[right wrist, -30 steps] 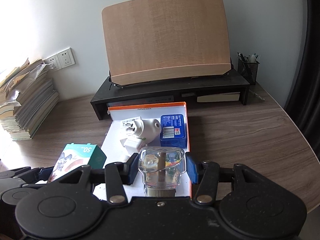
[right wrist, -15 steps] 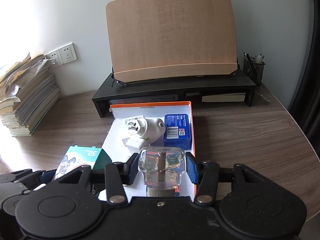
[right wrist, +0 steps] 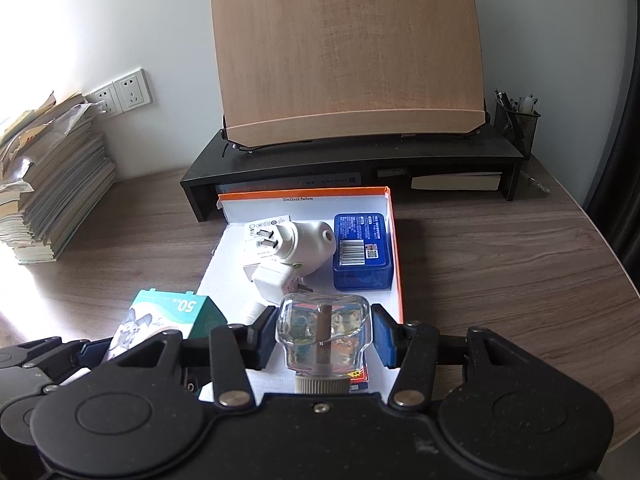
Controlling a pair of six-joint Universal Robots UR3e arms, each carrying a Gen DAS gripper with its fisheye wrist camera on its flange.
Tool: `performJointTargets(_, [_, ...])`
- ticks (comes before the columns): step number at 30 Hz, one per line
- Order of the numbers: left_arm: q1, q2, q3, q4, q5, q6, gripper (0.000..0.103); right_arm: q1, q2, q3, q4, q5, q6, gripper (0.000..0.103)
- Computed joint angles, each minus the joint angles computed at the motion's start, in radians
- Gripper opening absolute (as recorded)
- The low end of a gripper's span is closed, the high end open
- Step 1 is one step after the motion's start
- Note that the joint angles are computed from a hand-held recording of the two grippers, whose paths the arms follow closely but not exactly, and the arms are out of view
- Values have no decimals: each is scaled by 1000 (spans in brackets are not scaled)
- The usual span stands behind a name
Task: Organize rigid objects
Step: 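Carry the teal bandage box and clear bottle cap over the tray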
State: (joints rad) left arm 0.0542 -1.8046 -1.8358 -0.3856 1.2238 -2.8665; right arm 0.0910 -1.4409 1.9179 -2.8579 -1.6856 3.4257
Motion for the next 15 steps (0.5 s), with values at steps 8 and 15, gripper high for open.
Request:
performJointTargets(8, [-9, -21, 19, -9, 1, 6, 72, -2, 25, -23, 5, 3, -1, 60])
performJointTargets(15, [-12, -28, 24, -17, -4, 13, 72, -5, 44, -37, 9, 7, -4, 60])
